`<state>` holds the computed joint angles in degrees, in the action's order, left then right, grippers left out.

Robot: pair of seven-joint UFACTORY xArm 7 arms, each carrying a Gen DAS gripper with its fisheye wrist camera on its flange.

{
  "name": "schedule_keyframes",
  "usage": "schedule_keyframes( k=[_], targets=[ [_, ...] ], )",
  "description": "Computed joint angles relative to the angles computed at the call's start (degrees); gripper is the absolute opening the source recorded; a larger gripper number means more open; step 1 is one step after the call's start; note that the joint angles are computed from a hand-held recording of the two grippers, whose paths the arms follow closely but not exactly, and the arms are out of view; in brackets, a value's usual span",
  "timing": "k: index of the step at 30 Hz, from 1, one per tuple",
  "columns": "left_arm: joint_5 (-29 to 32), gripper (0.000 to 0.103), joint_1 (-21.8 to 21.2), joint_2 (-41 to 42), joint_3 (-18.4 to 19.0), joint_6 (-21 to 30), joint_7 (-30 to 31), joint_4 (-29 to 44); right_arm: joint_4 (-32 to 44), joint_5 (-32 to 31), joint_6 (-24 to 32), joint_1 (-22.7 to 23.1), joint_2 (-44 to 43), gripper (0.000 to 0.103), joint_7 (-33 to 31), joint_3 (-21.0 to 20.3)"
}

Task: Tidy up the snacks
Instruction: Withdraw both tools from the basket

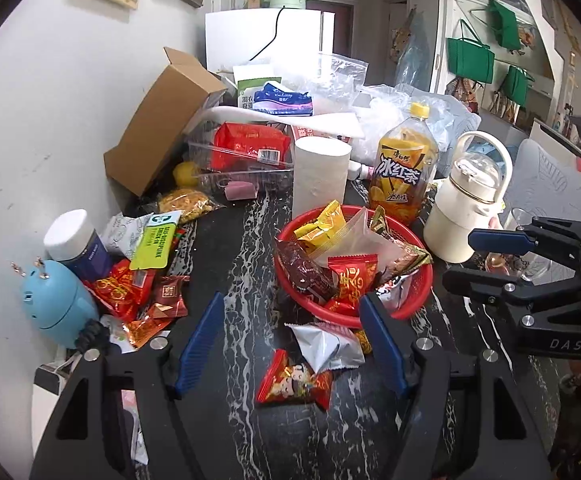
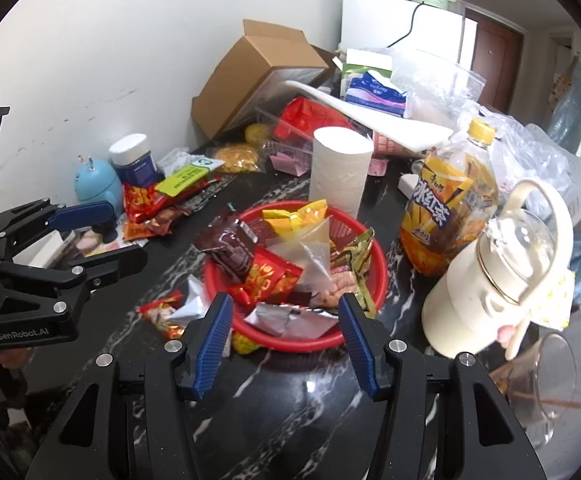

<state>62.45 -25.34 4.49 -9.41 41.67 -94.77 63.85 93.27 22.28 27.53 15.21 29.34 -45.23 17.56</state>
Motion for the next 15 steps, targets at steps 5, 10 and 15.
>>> schedule_keyframes(
  k=[5, 10, 15],
  targets=[
    [-0.11, 0.069, -0.62, -1.51, -0.91, 0.72, -0.57, -1.02, -4.51, 2.38, -1.60, -1.01, -3.39, 0.056, -1.81, 1.25],
    [0.16, 0.069, -1.07, -2.31, -1.89, 1.26, -0.94, -1.57, -9.15, 6.71, -3.10, -2.29, -6.69, 0.057, -5.28, 2.62],
    [1.48, 0.069, -1.62, -2.77, -2.65, 1.19, -2.32, -2.27, -12.98, 9.85, -3.86, -2.23, -9.23, 0.057, -7.10, 2.27]
  ],
)
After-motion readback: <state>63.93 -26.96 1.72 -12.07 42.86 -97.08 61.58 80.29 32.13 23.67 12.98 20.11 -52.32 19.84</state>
